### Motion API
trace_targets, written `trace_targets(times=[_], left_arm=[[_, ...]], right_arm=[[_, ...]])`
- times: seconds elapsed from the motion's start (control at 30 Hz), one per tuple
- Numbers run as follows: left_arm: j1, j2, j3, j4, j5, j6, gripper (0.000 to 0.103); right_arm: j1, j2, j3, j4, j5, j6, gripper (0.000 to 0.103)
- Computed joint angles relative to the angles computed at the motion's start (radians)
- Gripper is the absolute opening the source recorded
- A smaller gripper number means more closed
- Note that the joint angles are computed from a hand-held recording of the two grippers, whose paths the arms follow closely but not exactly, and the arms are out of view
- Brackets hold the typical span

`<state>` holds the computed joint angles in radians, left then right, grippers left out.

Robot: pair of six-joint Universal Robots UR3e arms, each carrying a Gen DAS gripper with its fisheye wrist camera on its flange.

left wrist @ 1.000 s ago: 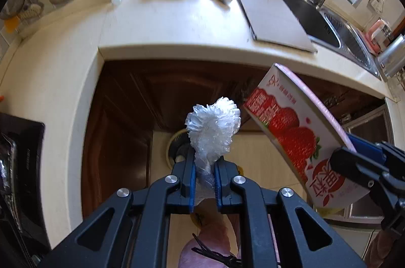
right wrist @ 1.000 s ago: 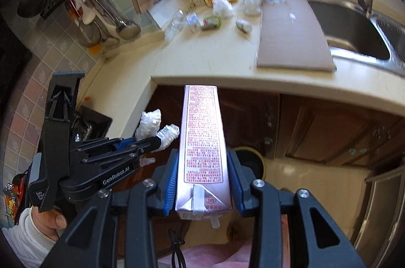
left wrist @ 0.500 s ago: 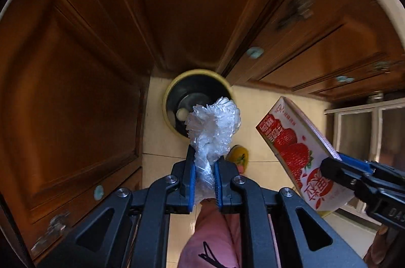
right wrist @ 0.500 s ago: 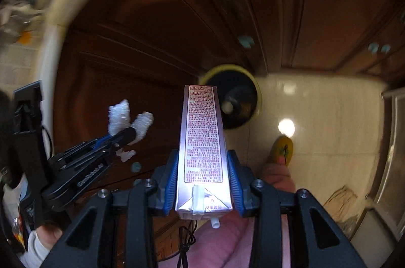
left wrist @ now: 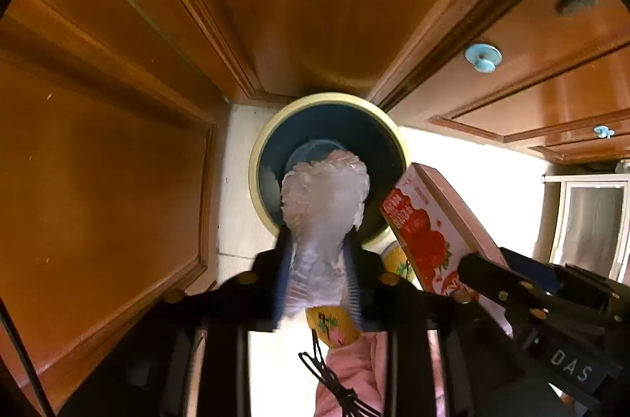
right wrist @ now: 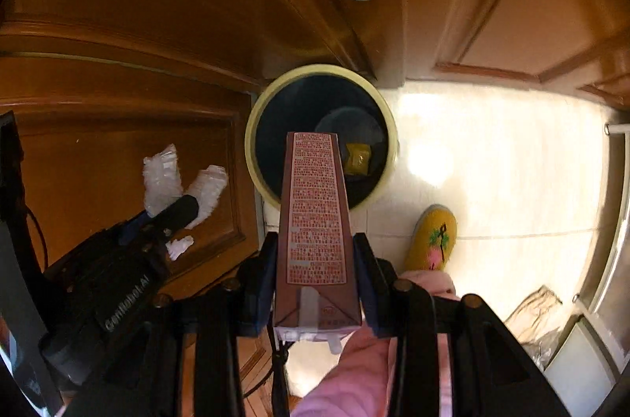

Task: Collect trash
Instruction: 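Carry the carton and plastic wrap over the bin and release both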

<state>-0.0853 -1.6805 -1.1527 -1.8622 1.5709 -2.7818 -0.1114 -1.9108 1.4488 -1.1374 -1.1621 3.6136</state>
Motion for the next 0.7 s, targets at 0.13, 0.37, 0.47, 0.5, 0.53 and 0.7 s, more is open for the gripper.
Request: trace_targets(times=[0.13, 0.37, 0.47, 0.5, 0.53, 0.7], left_arm=[[0.009, -0.003, -0.031, 0.075, 0.009, -0.007, 0.062], [0.044, -0.009, -0.021, 0.078, 0.007, -0.032, 0.069], [0.053, -0.008, 0.042, 0.009, 0.013, -0.031, 0.069], [0.055, -0.011, 0.076, -0.025, 0.013, -0.027, 0.069], [0.055, -0.013, 0.096, -0.042, 0.016, -0.023, 0.069], [0.05, -0.06, 0.385, -0.258, 0.024, 0.011, 0.069]], right_arm=[[0.015, 0.059, 0.009, -0.079, -0.002, 0.009, 0.039], [0.023, 0.082, -0.013, -0.08, -0.015, 0.006, 0.051], [0.026, 0.102, -0.064, -0.036, -0.003, 0.002, 0.051], [0.023, 0.104, -0.081, -0.018, 0.003, 0.001, 0.051], [0.022, 0.108, -0.114, 0.014, 0.009, 0.002, 0.051], [0.033, 0.176, -0.393, 0.213, 0.014, 0.011, 0.051]])
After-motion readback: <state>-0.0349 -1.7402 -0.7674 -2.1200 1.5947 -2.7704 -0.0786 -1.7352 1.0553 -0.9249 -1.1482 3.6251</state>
